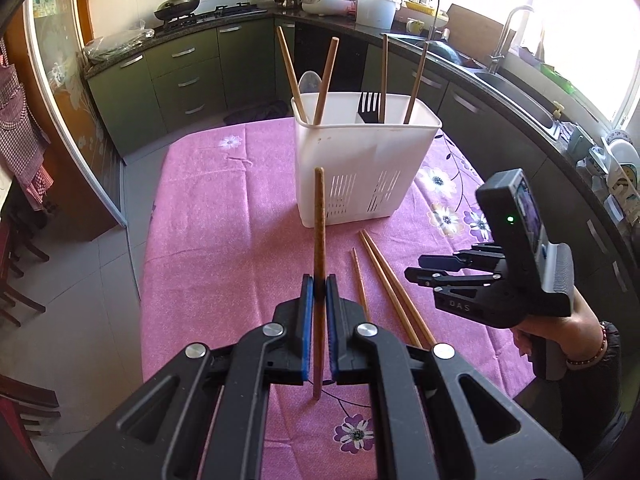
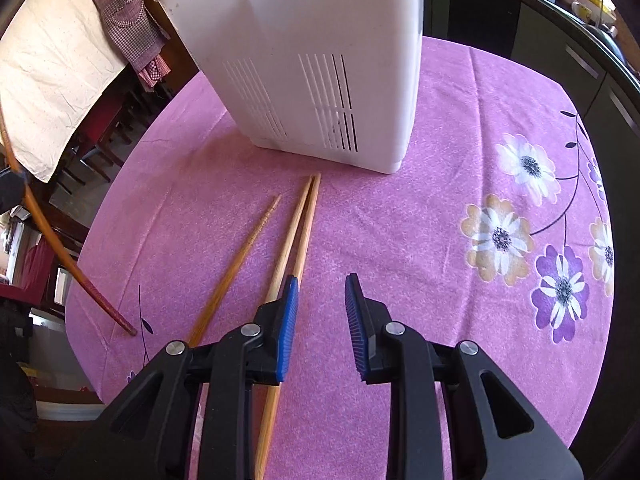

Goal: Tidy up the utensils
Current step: 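Grasp and lift a chopstick with the right gripper while the left gripper holds its chopstick, then carry both chopsticks up over the white caddy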

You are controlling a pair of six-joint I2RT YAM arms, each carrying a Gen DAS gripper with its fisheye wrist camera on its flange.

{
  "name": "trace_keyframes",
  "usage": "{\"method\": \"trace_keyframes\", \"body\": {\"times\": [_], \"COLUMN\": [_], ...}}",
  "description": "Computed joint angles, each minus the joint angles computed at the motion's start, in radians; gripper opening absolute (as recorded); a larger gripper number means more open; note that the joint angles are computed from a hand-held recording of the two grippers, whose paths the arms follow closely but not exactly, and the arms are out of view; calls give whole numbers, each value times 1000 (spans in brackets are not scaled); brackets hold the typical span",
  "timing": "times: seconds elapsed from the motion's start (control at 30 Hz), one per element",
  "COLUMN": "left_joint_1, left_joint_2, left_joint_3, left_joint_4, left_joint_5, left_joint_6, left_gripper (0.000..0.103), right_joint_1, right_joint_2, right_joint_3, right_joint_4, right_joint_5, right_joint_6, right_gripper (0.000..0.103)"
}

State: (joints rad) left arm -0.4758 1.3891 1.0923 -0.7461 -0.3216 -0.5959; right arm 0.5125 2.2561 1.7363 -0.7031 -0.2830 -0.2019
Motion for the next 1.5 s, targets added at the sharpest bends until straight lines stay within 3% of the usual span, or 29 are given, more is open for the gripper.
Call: {"method": "trace_keyframes", "body": {"times": [0.6,0.67,0.73,0.9,1.13,1.5], "left_joint_1": [6,4,4,2,-4,-62], "left_joint_2": [-43,-42,-44,-49,-62,-107], "left_joint_3": [-32,-33,-35,-39,-50,-79], "left_joint_4": [-1,1,0,-2,-5,-17], "left_joint_5": [3,2,3,-1,-9,-56], "left_joint_6": [13,10,11,6,1,-33], "left_gripper": [6,6,6,6,6,6], "right_joint_1": [132,143,157,135,39,-177], "right_joint_2": [154,160,154,1,-358,-806], "right_joint_3": [217,222,216,42,-276,-698], "right_joint_4": [-82,-76,-66,58,237,359], "right_joint_5": [170,179,191,150,55,-111], "right_joint_6": [23,29,39,63,72,24], "right_gripper": [18,9,7,7,7,7]}}
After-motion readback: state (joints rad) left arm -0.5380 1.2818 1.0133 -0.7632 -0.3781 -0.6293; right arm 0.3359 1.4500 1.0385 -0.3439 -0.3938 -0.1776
